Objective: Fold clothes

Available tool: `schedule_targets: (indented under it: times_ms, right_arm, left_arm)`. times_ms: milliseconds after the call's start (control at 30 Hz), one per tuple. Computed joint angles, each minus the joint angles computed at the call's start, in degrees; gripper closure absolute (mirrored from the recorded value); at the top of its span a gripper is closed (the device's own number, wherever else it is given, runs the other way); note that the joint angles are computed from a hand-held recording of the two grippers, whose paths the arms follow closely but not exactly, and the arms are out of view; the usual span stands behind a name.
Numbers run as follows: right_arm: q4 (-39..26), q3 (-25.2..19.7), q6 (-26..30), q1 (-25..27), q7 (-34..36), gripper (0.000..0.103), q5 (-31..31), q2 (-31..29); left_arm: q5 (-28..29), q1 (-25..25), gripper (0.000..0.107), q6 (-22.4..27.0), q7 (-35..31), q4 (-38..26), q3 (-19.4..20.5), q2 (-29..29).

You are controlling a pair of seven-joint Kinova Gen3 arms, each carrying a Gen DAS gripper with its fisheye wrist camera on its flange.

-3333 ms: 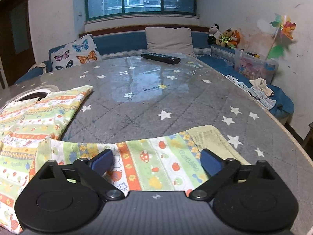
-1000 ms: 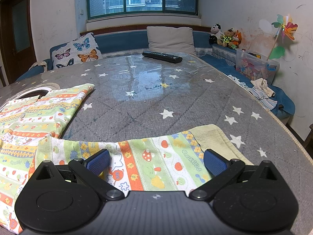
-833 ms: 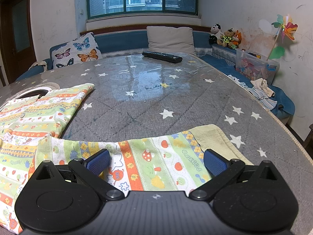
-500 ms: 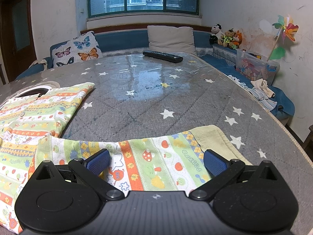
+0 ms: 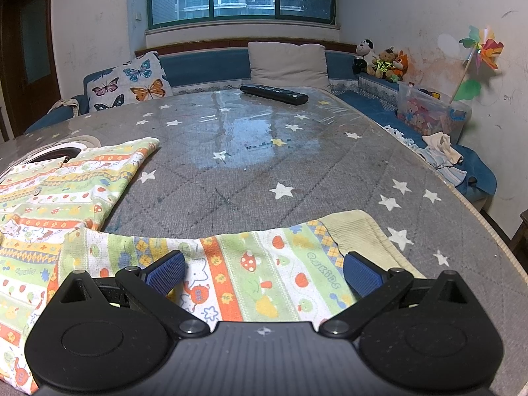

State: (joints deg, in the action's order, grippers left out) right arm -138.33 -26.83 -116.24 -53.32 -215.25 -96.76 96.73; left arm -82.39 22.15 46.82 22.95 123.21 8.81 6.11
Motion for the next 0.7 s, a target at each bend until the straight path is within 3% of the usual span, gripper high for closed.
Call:
schedule_targets:
  times_ms: [267,433,533,700]
  right_arm:
    - [-0.5,-0.4,-0.7,0.5,1.3,0.000,-0.2,-0.7]
    - [-0.8,-0.5,-0.9,0.6,1.7,0.000,-0.3,-0.9]
    - [-1.2,-0.5,-1.0,0.6,1.7,0.000,-0.5,-0.9]
    - [-0.6,-0.3,-1.1,0.6,1.8,0.000,-0.1,-0.8]
  left_arm:
    - [0.4,-2.2,0.048,-11.9,-8.3,-2.5,-0.7,0.8]
    - [1.1,-1.3,0.037,-12.5,-12.8,-4.5,-1.6,4.5]
    - [-2.2,0.8,0.025,-9.9,-10.3,-4.1,-2.9,5.7]
    - [-2.7,0.7,0.023,-7.4,-9.1,-4.1,-3.5,6.5]
